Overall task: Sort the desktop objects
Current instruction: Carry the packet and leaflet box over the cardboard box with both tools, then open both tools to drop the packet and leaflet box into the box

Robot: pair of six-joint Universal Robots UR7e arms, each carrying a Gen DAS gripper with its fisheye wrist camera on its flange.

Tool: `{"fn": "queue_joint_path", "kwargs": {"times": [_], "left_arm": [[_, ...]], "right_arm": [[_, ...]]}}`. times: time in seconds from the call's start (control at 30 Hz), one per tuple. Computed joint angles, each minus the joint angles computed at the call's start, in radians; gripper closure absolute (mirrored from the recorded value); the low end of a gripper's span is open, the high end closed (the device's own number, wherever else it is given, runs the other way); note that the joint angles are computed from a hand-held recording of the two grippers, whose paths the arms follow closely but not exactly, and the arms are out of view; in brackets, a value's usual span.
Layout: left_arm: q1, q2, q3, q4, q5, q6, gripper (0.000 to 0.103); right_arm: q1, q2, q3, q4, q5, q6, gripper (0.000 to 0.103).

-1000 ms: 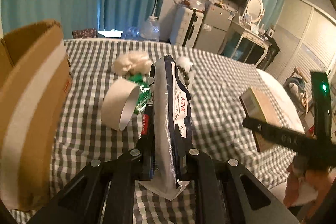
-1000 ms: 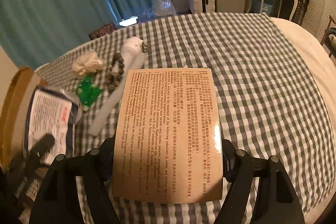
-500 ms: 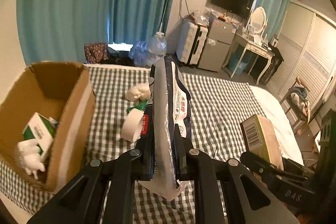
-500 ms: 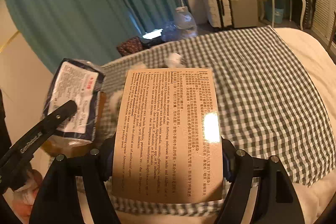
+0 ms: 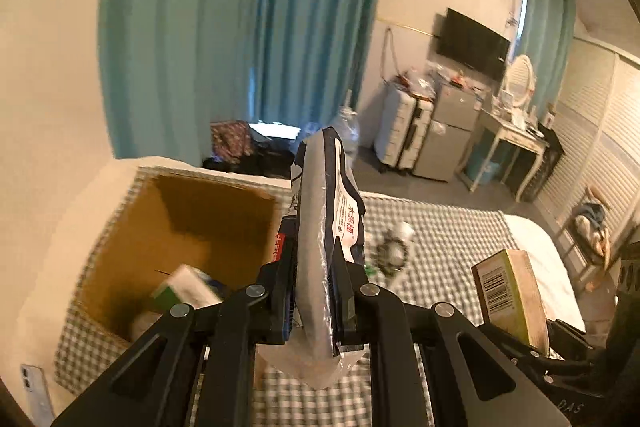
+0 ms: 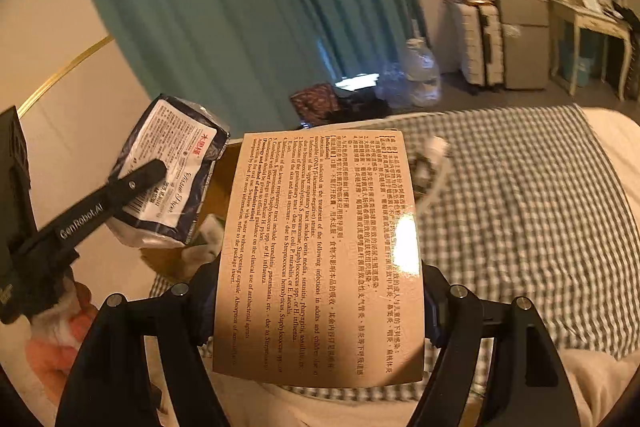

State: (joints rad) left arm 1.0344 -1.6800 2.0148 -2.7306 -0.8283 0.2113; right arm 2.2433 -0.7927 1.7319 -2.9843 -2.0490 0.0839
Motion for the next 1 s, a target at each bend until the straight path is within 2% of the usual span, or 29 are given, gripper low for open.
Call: {"fn": "queue_joint_path", "kwargs": {"times": [0.17,0.3,0.57,0.67,0.73,0.8,0.83,0.87,0.93,1.0], "left_arm": [[0.074,0.010,-0.042,-0.024,0.021,0.051,0.089],[0.161,0.039,-0.080,-0.034,-0.013,0.062,0.089],[0.313,0.153,-0.179,-0.035,-0.051,0.050,0.089],[0.342,0.182,-0.196,-0.066,-0.073,0.055,0.089],[0.337,0.197,-0.187,-0.122,-0.033,0.085,0.087],[0.330,0.204,-0.182,-0.145,-0.006,0.103,0.071],[0.326,0.206,-0.181,-0.149,0.012,0.104,0.042],[0.320,0.211,-0.175,-0.179,0.042,0.109,0.018],[0.311,0.215,-0.152,-0.280,0.067,0.146,0.016],[0.302,0.208,-0.143,-0.299,0.080,0.152,0.015]], "right_arm": [[0.014,0.104,-0.139,0.097,0.085,0.005,0.029],[0.011,0.208,-0.269,0.176,0.163,0.015,0.029],[-0.017,0.357,-0.467,0.314,0.208,0.004,0.029],[-0.027,0.409,-0.547,0.352,0.219,-0.007,0.028],[-0.020,0.430,-0.579,0.348,0.198,0.011,0.026],[-0.015,0.439,-0.599,0.306,0.203,0.005,0.018],[-0.016,0.442,-0.607,0.289,0.214,-0.003,0.016],[-0.017,0.443,-0.611,0.276,0.223,-0.012,0.016],[-0.014,0.432,-0.606,0.248,0.224,-0.025,0.016],[-0.008,0.401,-0.573,0.224,0.220,-0.028,0.016]]}}
